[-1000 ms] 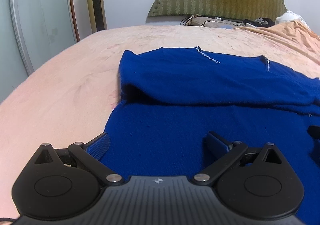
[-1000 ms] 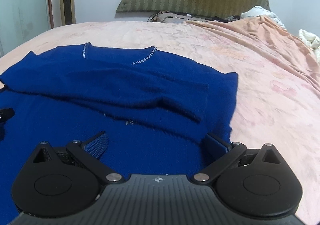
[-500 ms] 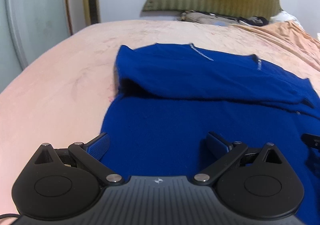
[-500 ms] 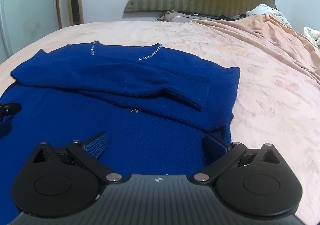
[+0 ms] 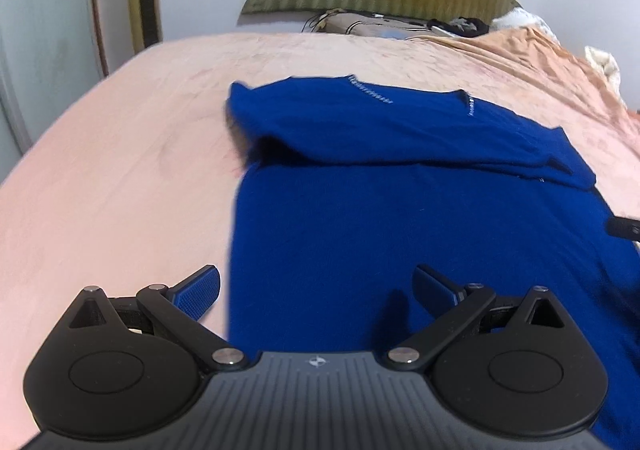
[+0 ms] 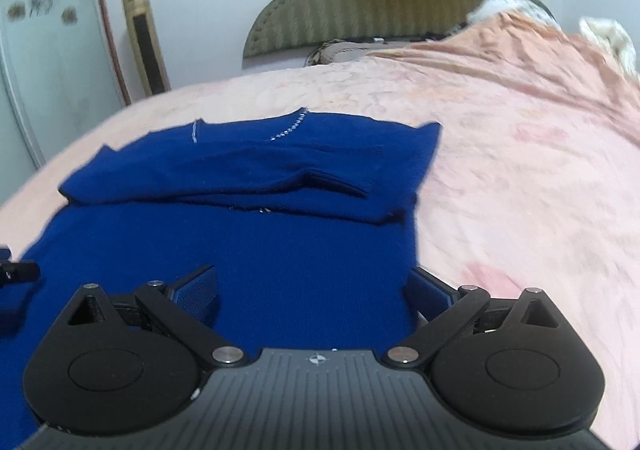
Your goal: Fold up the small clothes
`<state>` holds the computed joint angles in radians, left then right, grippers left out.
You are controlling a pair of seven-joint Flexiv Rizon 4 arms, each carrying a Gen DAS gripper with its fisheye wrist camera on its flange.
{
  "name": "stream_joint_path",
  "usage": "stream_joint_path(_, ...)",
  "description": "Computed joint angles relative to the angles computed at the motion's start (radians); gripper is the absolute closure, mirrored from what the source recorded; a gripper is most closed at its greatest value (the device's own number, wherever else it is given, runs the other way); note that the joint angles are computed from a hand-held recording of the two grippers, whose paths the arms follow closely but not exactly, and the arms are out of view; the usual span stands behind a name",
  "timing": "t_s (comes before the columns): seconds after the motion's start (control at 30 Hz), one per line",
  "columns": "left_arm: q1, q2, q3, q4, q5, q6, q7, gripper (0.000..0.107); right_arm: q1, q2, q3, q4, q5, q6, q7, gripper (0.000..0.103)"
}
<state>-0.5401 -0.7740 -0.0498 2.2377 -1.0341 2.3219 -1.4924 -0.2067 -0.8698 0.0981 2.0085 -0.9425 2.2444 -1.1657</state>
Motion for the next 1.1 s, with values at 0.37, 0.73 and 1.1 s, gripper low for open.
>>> stream_joint_path(0.37, 0.174, 0.046, -0.002, 0.13, 0.412, -0.022, -0.276, 0.005, -0.199, -0.028, -0.053, -0.075, -0.443, 0.092, 0.407, 0.004)
stream_joint_path(0.73, 0.273, 0.05, -0.01, 0.141, 0.627, -0.014, -0.421, 0.099, -0.07, 0.036, -0.2, -0.004, -0.479, 0.143, 0.322, 0.062)
stream_joint_path(1.1, 0.234, 0.102, 0.033, 0.126, 0.613, 0.017, -0.422, 0.102, 0.0, 0.013, -0.302, -0.143, -0.537, 0.333, 0.548, 0.096)
